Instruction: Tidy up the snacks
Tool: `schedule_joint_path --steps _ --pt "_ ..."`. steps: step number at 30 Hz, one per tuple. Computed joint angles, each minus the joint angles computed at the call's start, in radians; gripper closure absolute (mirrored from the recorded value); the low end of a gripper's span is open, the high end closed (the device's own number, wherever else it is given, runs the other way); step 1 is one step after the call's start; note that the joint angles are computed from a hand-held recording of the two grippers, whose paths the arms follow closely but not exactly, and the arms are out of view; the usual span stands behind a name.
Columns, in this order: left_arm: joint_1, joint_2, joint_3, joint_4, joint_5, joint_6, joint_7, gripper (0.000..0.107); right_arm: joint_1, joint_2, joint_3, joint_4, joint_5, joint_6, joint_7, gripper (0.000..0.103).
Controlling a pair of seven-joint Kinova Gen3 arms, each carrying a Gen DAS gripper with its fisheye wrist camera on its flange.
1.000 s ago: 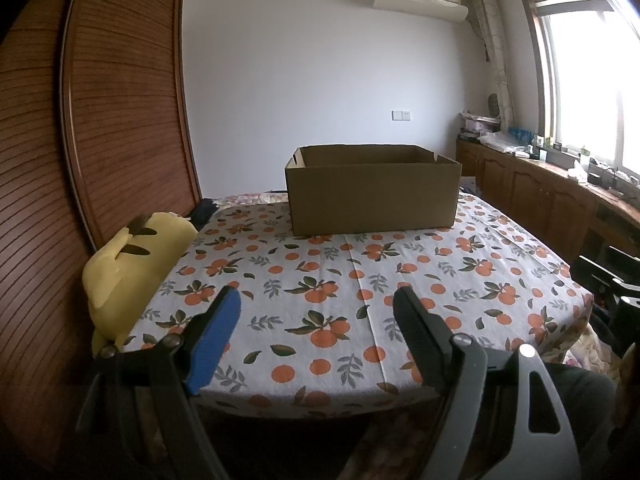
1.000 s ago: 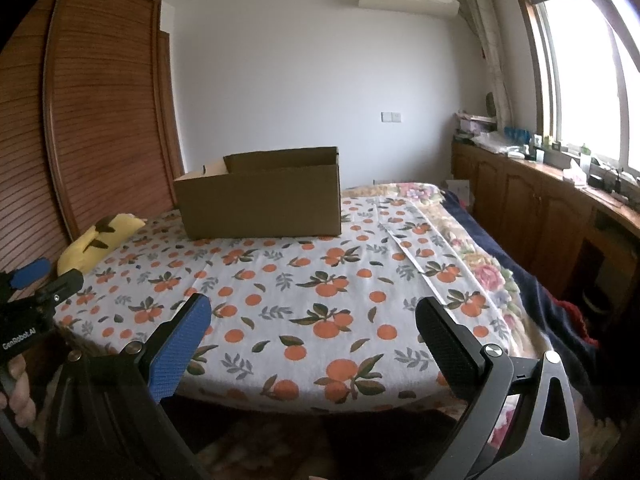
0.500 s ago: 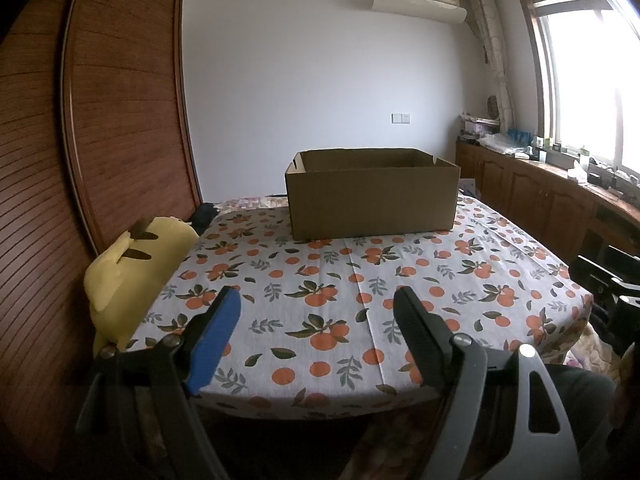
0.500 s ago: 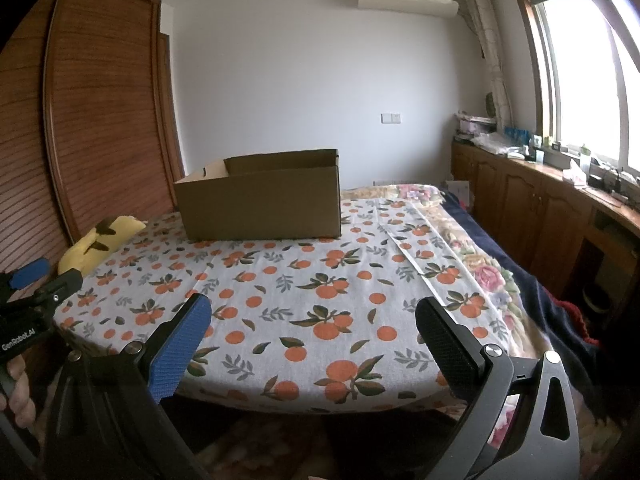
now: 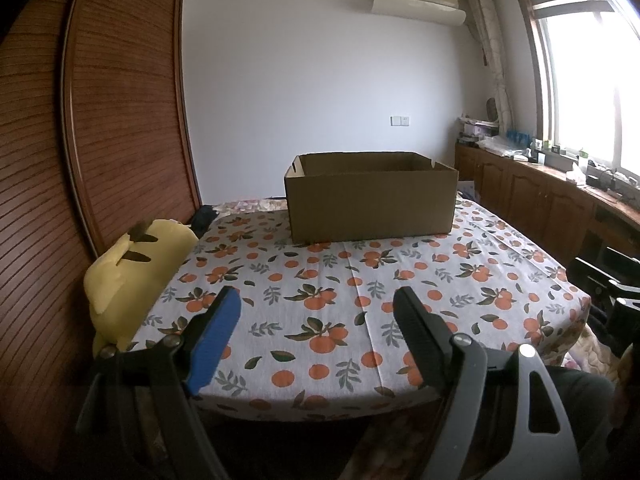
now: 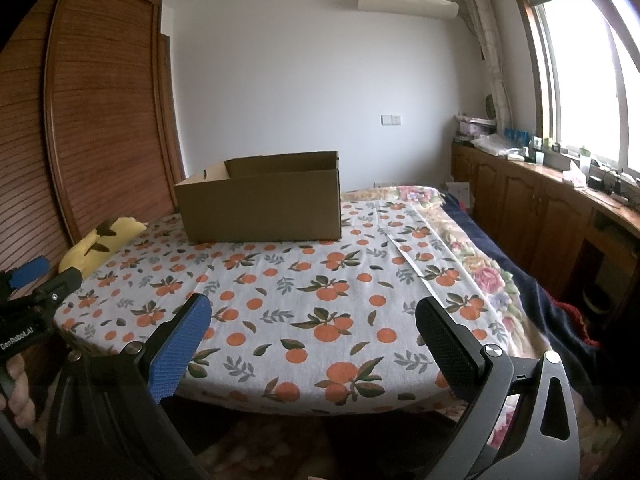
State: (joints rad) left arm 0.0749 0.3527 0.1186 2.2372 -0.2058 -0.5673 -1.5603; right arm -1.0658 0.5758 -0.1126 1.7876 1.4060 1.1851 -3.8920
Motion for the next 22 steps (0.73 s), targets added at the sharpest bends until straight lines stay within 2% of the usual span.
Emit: schedule_joint_path --steps 22 --pt "-0.006 -0.006 0.003 -0.003 -0.014 0.005 0.011 0.028 -0.001 0.0 0.0 -0.002 -0.001 0.0 0.002 0.0"
